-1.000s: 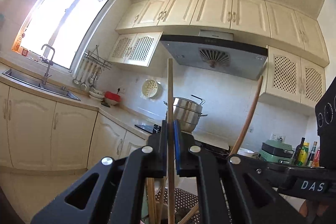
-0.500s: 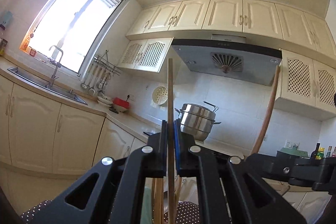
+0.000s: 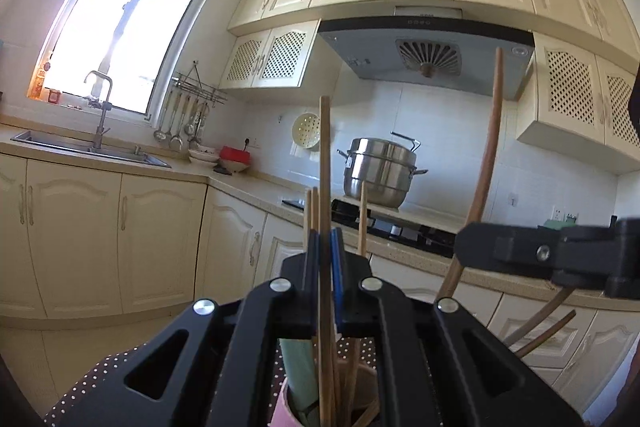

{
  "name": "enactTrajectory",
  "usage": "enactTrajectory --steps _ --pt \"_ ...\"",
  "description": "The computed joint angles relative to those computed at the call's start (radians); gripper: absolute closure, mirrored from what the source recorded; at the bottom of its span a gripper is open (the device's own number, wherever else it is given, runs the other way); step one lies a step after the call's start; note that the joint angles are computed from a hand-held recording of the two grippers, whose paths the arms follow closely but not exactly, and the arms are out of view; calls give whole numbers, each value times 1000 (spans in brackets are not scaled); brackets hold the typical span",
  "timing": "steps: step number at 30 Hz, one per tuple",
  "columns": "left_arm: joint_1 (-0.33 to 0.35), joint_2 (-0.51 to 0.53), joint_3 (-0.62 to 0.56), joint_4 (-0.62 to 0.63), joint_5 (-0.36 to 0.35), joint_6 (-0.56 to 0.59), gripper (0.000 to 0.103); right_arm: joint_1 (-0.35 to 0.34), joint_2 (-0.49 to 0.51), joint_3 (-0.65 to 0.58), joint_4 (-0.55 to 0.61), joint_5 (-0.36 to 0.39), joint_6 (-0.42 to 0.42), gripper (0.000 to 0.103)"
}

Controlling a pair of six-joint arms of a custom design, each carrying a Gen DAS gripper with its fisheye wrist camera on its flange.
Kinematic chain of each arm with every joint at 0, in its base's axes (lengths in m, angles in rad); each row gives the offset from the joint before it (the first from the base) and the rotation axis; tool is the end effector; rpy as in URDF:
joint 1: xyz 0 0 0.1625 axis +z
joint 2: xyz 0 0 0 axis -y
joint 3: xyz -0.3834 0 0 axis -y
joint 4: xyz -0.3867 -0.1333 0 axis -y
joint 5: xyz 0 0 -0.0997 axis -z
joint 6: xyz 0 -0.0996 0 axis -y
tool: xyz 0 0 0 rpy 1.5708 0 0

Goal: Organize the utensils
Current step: 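Lower both chopsticks into the pink cup with both tools, then open both tools to release the chopsticks into the cup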

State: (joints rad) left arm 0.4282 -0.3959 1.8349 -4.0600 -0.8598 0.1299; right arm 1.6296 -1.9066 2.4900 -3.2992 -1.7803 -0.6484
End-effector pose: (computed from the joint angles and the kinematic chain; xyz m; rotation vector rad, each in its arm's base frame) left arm -0.3904 -0.3962 -0.0240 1.0497 2.3233 -1.7116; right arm 0.1316 -0.3191 0.3620 0.6466 -2.1993 1.3406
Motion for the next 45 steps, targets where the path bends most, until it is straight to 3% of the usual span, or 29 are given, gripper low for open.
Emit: enactTrajectory --steps 4,16,22,27,29,30,33,35,37,38,43,45 --pt "-2 -26 54 71 5 -43 97 15 17 -2 4 -33 1 97" --pt "-44 -56 147 81 35 -48 97 63 125 -4 -90 -172 -47 97" --pt "-53 -63 162 86 44 -55 97 4 141 9 -80 -141 -20 97" --pt "-56 -76 168 113 49 -74 96 4 139 7 -69 -136 4 97" --pt "-54 -86 174 117 36 -85 95 -12 109 8 -24 -96 24 95" --pt "-53 -91 174 121 37 -86 93 -22 95 8 -7 -77 31 95" --pt "-60 -109 187 126 55 -95 68 -27 69 15 -1 -59 50 95" --pt "-64 -125 203 125 53 -107 62 -15 59 21 -12 -64 54 94" --pt "-70 -145 218 129 49 -120 54 4 50 25 -27 -79 58 88" --pt "-76 -158 228 134 55 -127 48 10 43 28 -28 -82 63 80" --pt "-112 -223 279 189 94 -178 37 41 -1 49 -40 -91 85 75" --pt "-123 -257 305 214 89 -202 35 35 -49 64 -10 -49 103 58"
